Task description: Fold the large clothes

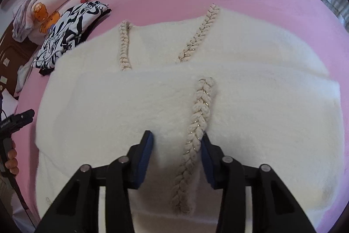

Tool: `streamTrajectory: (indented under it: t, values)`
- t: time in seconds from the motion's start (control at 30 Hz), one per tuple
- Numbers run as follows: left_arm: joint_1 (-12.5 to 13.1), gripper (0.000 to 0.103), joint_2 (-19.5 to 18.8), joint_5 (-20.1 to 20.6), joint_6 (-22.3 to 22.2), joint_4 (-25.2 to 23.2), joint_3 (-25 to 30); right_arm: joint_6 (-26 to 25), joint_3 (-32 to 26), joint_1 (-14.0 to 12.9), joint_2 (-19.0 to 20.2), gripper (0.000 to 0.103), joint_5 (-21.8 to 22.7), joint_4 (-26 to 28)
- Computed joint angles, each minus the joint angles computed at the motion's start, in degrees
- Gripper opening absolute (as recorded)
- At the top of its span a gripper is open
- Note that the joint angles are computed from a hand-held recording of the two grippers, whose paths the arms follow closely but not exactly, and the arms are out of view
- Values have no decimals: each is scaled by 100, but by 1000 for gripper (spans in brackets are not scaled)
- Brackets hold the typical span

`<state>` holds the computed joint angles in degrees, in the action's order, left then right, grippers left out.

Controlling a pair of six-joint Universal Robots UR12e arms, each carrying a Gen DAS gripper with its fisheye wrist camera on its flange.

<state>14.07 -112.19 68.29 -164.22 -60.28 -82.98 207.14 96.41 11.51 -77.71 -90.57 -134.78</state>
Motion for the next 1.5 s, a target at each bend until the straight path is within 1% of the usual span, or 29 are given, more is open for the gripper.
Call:
streamTrajectory:
  t: [0.03, 0.13, 0.2, 0.3, 0.37, 0.53, 0.57, 0.6, 0.63, 0.67, 0.7, 0.73, 0.87, 0.9, 0.93, 0.97, 1.0, 1.03, 1.07, 1.13, 1.17, 1.2, 1.23, 1.27, 1.3, 1.33, 1.37, 1.4, 1.5]
  values:
    - [-2, 85, -15, -47, 84, -75, 15, -41, 11, 7, -25, 14, -15, -11]
    - [-13, 85, -118, -290, 416, -375, 131, 31, 200, -31, -244, 14, 1, -468]
    - [-39, 85, -151, -354, 620, -481, 159, 23, 247, 8, -350, 14, -172, -654]
    - [-64, 85, -181, -418, 784, -588, 181, -8, 194, 42, -358, 14, -389, -632]
    - [-61, 85, -218, -492, 850, -716, 222, 9, 154, 35, -328, 14, -417, -549]
    - [-9, 85, -277, -749, 1055, -1046, 300, 252, 214, 34, -364, 14, -577, -634]
    - [-6, 81, -282, -748, 1095, -1063, 303, 295, 242, 30, -381, 14, -593, -670]
    - [-3, 60, -280, -761, 1107, -1031, 286, 340, 263, 23, -395, 14, -629, -669]
    - [5, 42, -273, -826, 1127, -1050, 270, 358, 261, 21, -389, 14, -643, -636]
    - [-10, 21, -293, -863, 1134, -1167, 315, 356, 265, 3, -385, 14, -611, -569]
    - [-45, 15, -266, -756, 1032, -1044, 287, 346, 265, -3, -379, 14, -581, -512]
    - [-94, 12, -221, -680, 1032, -890, 231, 335, 259, -2, -367, 14, -567, -459]
    - [-315, 9, -25, 8, 1102, -155, -4, 344, 243, 22, -381, 14, -622, -435]
    - [-366, 9, 3, 206, 1172, 84, -102, 297, 238, 64, -390, 14, -765, -489]
    - [-435, 9, -14, 474, 1234, 250, -173, 190, 186, 130, -355, 13, -1030, -391]
    - [-485, 9, -69, 628, 1170, 237, -152, 56, 147, 178, -282, 13, -1245, -229]
    - [-512, 9, -101, 668, 1054, 244, -144, 130, 79, 160, -185, 11, -1237, 174]
    - [-534, 9, -103, 711, 971, 300, -146, 223, 79, 126, -112, 11, -1146, 407]
    - [-561, 10, -93, 782, 932, 336, -151, 266, 95, 153, -80, 11, -1215, 401]
    - [-588, 14, -43, 843, 1051, 335, -162, 261, 41, 229, -52, 13, -1438, 419]
    - [-586, 20, -28, 819, 1126, 262, -127, 294, 41, 221, -79, 15, -1377, 397]
    - [-556, 28, -24, 713, 1240, 73, -45, 294, 83, 197, -132, 16, -1288, 297]
    - [-521, 34, -33, 549, 1310, -105, 40, 272, 125, 175, -183, 19, -1226, 203]
    - [-477, 49, -34, 374, 1344, -175, 98, 237, 183, 127, -252, 26, -1102, 84]
    - [-455, 65, -27, 307, 1294, -22, 102, 227, 223, 81, -308, 31, -1018, -12]
    - [-453, 70, -30, 316, 1197, 205, 94, 232, 254, 41, -348, 43, -991, -97]
    - [-459, 74, -57, 333, 1061, 439, 110, 258, 255, 12, -359, 48, -1046, -150]
    - [-473, 74, -116, 363, 939, 525, 179, 290, 238, -11, -347, 51, -1090, -197]
    - [-573, 74, -451, 577, 564, 262, 632, 397, 93, -169, -200, 51, -869, -236]
